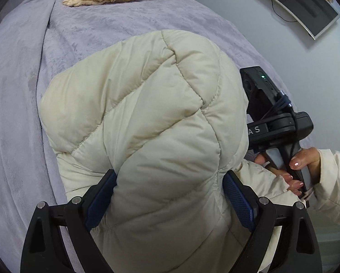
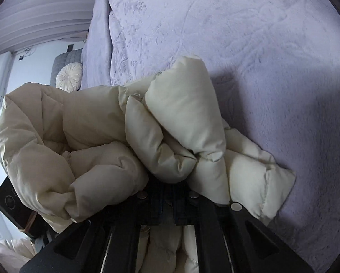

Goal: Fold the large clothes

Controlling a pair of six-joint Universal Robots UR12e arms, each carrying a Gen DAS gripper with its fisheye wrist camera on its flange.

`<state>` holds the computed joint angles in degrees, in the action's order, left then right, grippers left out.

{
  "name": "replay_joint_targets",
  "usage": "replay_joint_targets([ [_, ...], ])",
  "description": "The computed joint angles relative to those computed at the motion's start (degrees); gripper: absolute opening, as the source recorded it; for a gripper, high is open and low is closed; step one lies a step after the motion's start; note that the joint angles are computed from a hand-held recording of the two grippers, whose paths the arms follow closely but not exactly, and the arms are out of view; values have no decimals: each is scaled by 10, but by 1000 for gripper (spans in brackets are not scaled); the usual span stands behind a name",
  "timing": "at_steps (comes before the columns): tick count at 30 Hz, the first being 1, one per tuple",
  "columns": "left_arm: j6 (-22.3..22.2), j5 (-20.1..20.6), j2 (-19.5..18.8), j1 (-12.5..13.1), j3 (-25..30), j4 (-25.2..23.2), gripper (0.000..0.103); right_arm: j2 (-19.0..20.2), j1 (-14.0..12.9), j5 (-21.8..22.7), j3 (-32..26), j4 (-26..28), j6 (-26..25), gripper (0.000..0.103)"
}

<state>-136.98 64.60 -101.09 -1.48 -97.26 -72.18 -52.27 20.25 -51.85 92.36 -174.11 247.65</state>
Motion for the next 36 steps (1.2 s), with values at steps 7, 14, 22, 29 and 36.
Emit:
replay_joint_targets([
  [7, -1, 3, 2, 3, 0, -5, 92, -79, 0, -79, 39, 91, -23, 37],
  [14, -5, 5, 4, 2, -2, -5, 92, -156, 15, -162, 63, 104, -16, 29],
  [22, -13, -23, -4, 15, 28, -43, 92, -135, 57, -136, 17, 266, -65, 11],
  [29, -35, -31, -32, 3, 55, -11, 92, -134, 74, -210, 14, 295, -77, 9],
  [36, -56, 23, -60, -10, 38, 37, 92, -126, 85, -258, 28, 275, -70, 8],
])
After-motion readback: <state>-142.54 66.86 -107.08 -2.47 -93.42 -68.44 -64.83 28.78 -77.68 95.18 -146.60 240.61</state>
